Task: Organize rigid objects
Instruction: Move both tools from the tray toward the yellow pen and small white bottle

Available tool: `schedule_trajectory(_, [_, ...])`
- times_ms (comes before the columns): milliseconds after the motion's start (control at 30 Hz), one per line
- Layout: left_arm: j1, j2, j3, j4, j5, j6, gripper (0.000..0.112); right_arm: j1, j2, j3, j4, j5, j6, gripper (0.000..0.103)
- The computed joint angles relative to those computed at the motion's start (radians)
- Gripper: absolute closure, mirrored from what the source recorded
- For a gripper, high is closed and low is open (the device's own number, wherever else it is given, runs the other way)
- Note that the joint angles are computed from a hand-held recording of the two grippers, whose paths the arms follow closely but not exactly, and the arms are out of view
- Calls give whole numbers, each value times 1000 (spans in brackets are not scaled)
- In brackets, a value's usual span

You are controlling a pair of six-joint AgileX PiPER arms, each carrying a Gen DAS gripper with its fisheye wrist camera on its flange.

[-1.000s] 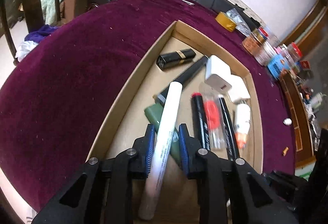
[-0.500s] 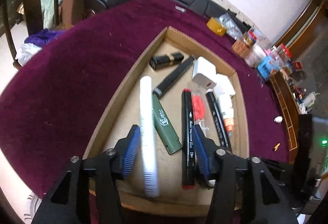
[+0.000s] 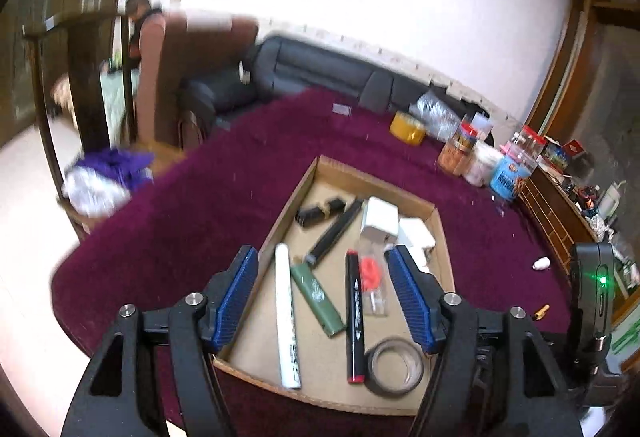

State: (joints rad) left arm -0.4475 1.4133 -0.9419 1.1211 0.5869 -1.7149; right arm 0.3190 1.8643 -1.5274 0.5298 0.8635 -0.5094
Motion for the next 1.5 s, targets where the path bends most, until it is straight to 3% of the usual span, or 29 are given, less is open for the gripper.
schedule_trajectory(100, [-135, 0, 15, 215, 208, -182, 21, -9, -64, 71, -27, -98, -4, 88])
schedule_trajectory(167, [-205, 1, 29, 298, 319, -257, 14, -7, -109, 133, -80, -198, 16, 83])
schedule_trajectory(233, [-249, -4, 43, 350, 383, -298, 11, 6, -133, 167, -153, -269, 65, 61])
schedule_trajectory(300, [-253, -4, 37, 351, 379, -293, 11, 2, -156, 205, -200, -326, 98, 52])
schedule_trajectory(600, [-256, 57, -53, 216, 341, -147, 11, -49, -191, 271, -318, -425, 149, 53])
schedule_trajectory(1133, [-311, 199, -231, 64, 313, 68, 11, -166, -166, 268, -198, -416, 31, 53])
schedule_trajectory(1500, [-330, 280, -333, -6, 313, 169, 11, -214, -126, 241, -206, -414, 32, 53])
